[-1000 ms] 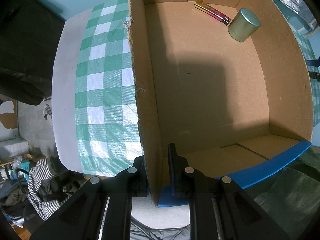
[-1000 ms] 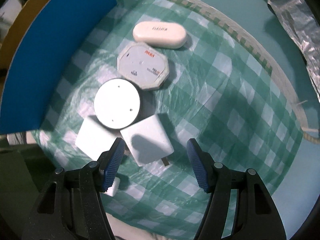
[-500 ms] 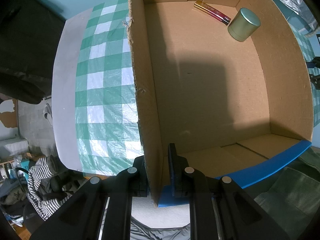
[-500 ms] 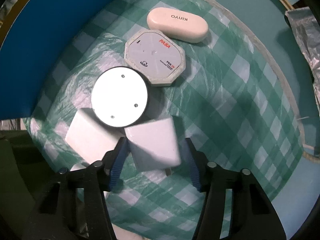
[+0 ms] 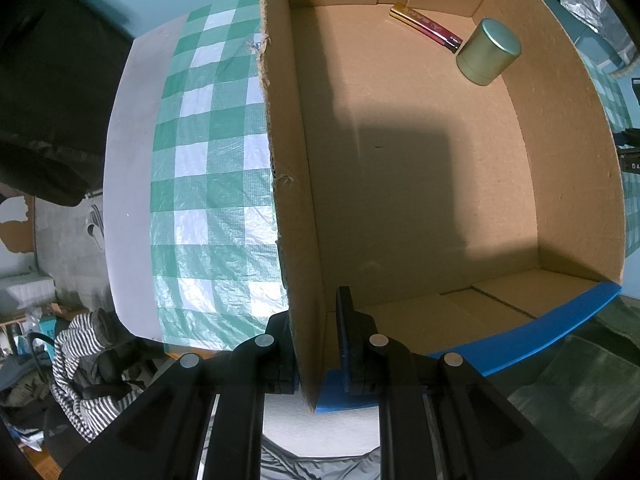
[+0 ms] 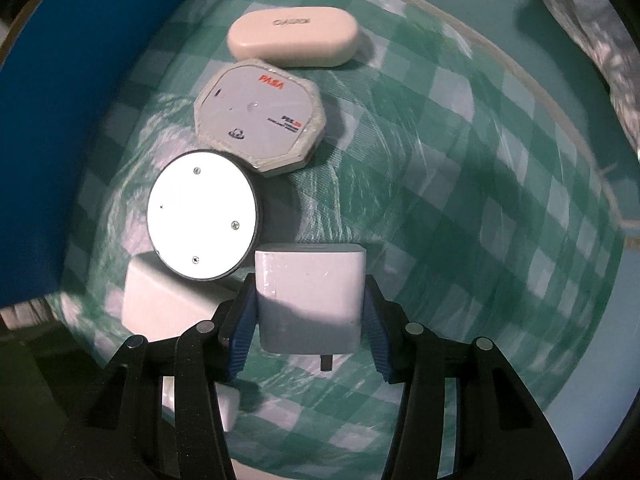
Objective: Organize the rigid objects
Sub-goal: 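Carry the white charger with the right tool into the box and release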
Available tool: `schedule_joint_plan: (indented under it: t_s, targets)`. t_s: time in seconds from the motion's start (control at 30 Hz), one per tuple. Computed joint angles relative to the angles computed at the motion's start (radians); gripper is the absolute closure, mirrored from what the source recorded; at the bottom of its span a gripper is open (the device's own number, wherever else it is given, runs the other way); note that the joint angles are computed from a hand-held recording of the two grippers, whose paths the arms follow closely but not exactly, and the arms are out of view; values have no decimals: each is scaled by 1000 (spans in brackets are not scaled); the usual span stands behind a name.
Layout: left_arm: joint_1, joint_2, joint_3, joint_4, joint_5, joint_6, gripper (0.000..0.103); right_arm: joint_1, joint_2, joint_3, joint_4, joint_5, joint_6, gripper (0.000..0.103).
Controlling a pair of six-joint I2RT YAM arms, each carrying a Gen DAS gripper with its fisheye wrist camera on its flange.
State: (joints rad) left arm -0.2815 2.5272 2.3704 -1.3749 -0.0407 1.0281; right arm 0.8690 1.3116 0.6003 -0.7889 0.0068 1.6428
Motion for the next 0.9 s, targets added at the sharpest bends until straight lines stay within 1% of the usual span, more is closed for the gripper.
schedule_joint_plan:
  t_s: [0.07,0.17,0.3,0.37,0.4,0.5,0.63,0.77,0.83,0.9]
  targets:
    - [0,-5,-9,6,-1,4,89,17,-54,-30,2,5,51,54]
    - [0,-9,-18,11,-1,8,89,50,-77,-30,-16,13,107,54]
    - [0,-19,-36,20,-1,11,89,110,-98,-4,-57,39,198,54]
    - [1,-22,-41,21,1,13,89,125,-115,12,-83,53,217,54]
    - [1,-19,-36,17,2,13,89,124,-128,32,-116,60,216,54]
    - [2,-9,-17,3,5,14,89,108,-140,89,-182,73,197,54]
    - [2,-4,-4,-5,6,23,89,62,-128,155,-231,86,137,54]
    - [4,0,6,-13,10,30,89,-24,-81,233,-244,93,43,54]
    - [4,1,10,-16,11,33,89,-69,-39,260,-217,103,-19,54]
    - [5,2,15,-20,13,37,89,-98,-23,302,-233,115,-75,54]
